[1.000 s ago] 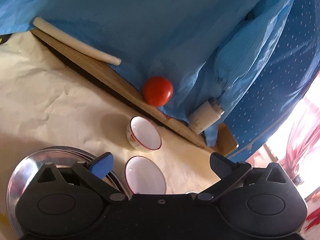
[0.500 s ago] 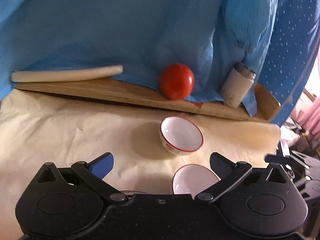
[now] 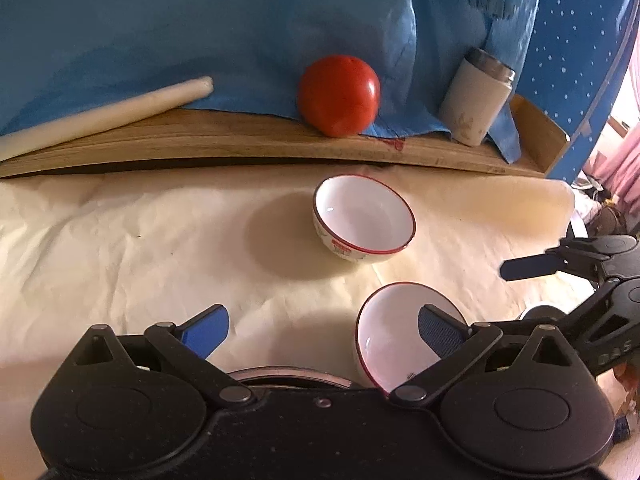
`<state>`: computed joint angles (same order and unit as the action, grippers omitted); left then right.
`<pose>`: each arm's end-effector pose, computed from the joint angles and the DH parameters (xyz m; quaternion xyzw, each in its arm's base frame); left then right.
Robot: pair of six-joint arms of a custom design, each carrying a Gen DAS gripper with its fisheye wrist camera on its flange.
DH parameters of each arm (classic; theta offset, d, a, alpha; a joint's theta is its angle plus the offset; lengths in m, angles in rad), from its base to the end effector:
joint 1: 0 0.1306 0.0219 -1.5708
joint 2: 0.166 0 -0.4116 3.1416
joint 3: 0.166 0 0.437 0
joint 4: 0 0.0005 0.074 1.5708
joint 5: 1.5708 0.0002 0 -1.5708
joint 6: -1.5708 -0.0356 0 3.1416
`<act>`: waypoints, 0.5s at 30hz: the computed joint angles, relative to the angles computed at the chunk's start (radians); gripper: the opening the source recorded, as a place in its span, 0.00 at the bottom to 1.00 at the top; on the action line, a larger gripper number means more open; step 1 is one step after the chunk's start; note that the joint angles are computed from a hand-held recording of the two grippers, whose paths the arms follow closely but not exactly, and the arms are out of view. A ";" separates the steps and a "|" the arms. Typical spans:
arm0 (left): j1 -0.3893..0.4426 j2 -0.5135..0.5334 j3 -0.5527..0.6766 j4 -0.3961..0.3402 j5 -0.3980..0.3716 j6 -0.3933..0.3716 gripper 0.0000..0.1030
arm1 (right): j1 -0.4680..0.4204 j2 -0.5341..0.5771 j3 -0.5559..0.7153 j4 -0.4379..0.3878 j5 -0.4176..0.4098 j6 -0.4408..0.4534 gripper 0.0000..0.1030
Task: Organize plates and bowls
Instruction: 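Move both grippers to the rim of a white red-rimmed bowl, then close both grippers on the white bowl rim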
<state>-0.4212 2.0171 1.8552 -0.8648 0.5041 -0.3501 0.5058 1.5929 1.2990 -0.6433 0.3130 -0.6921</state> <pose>0.6718 -0.3204 0.3069 0.4130 0.8391 -0.2493 0.2515 0.5137 0.2714 0.3213 0.1357 0.9300 0.0512 0.3377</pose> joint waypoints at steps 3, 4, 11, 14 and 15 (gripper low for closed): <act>0.000 0.016 0.019 -0.021 0.023 -0.010 0.89 | -0.002 0.014 0.013 -0.013 -0.013 0.006 0.81; 0.000 0.022 0.026 -0.032 0.029 -0.014 0.87 | -0.003 0.019 0.017 -0.015 -0.020 0.007 0.79; -0.006 0.036 0.045 -0.093 0.043 -0.064 0.73 | -0.011 0.029 0.026 -0.002 -0.074 0.019 0.66; -0.006 0.040 0.051 -0.116 0.045 -0.077 0.69 | -0.009 0.034 0.034 -0.005 -0.085 0.019 0.59; -0.007 0.041 0.052 -0.119 0.044 -0.078 0.68 | -0.008 0.038 0.038 -0.011 -0.087 0.019 0.58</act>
